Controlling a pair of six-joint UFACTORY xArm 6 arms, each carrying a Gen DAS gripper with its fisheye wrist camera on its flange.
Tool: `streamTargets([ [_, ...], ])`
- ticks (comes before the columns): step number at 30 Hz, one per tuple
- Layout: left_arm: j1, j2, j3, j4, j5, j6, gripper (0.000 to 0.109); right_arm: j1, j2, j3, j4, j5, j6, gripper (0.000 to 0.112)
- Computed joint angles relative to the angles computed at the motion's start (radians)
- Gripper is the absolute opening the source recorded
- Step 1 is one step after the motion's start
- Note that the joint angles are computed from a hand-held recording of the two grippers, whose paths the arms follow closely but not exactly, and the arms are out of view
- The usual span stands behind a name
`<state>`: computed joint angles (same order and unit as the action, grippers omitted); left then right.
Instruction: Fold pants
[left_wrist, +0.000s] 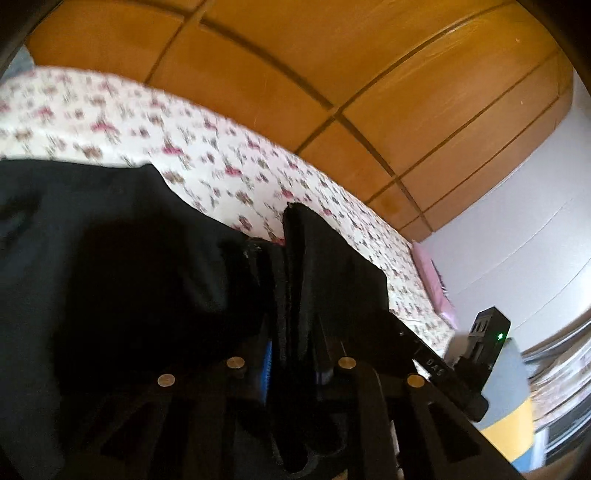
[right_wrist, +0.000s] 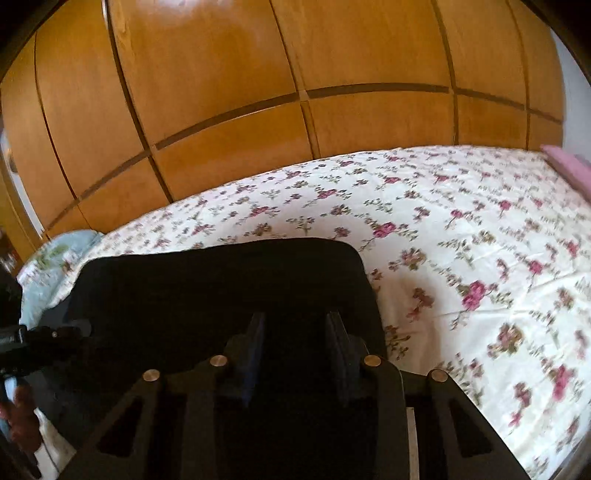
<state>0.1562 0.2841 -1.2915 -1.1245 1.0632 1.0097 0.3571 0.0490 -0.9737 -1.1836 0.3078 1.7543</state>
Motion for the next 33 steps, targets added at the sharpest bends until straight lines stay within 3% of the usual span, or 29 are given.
streamTargets([
  [3, -0.025, 0.014, 0.031, 0.064, -0.081, -0.004, 0.016, 0.006, 0.019, -0.012, -0.044, -0.001, 0.043, 0.034],
  [7, 0.007, 0.054, 0.032, -0.045, -0.043, 0.11, 0.019, 0.039, 0.033, -0.029, -0.058, 0.064, -0.002, 0.035],
  [11, 0.021, 0.067, 0.017, -0.051, -0.011, 0.089, 0.023, 0.058, 0.035, -0.028, -0.146, 0.103, 0.05, 0.036],
  [19, 0.072, 0.01, 0.068, -0.087, -0.03, 0.083, 0.032, 0.099, 0.037, -0.024, -0.26, 0.183, 0.134, 0.038],
  [23, 0.135, -0.023, 0.098, -0.126, -0.097, 0.049, 0.031, 0.1, 0.034, -0.017, -0.306, 0.186, 0.194, 0.038],
  [28, 0.231, -0.069, 0.147, -0.207, -0.17, 0.047, 0.034, 0.147, 0.026, -0.057, -0.071, 0.281, -0.032, 0.041],
  [31, 0.283, -0.112, 0.196, -0.268, -0.238, 0.072, 0.04, 0.159, 0.01, -0.066, -0.138, 0.191, 0.009, 0.041],
  [33, 0.318, -0.126, 0.211, -0.302, -0.278, 0.075, 0.042, 0.151, 0.051, -0.109, -0.085, 0.074, -0.098, 0.041],
])
